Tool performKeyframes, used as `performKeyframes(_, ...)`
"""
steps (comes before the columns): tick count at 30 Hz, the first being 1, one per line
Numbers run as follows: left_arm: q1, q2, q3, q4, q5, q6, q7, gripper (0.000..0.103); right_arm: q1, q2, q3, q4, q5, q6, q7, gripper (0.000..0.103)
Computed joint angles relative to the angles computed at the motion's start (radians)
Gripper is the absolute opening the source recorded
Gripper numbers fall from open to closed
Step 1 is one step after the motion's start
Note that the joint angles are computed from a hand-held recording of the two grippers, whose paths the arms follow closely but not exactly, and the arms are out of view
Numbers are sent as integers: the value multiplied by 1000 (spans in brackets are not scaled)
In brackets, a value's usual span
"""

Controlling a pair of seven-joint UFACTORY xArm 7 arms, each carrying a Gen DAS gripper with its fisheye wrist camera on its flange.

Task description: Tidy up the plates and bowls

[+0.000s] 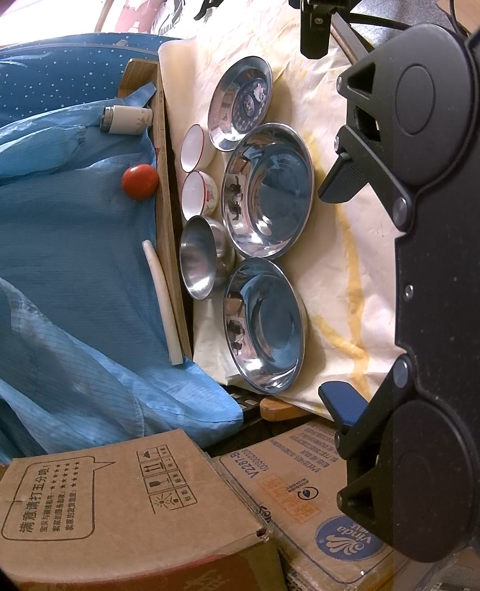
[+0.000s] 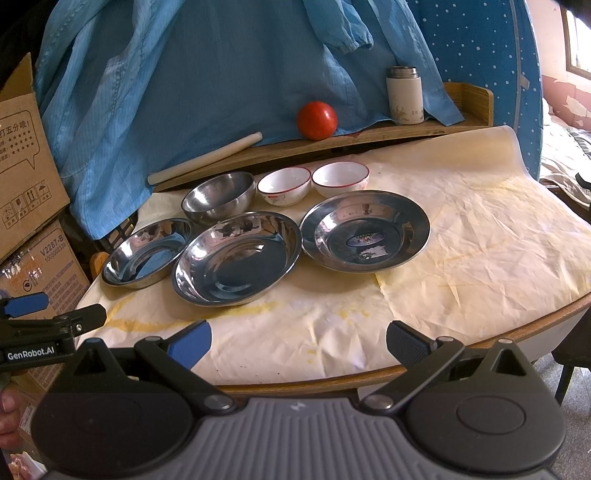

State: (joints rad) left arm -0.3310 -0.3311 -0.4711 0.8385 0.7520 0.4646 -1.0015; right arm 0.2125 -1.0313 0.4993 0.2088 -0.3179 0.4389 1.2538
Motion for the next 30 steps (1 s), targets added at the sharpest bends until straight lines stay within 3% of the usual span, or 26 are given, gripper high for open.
performKeyframes(30, -13, 23, 16, 13, -2, -1, 14, 102, -19, 26, 0, 9, -7, -15, 4, 103)
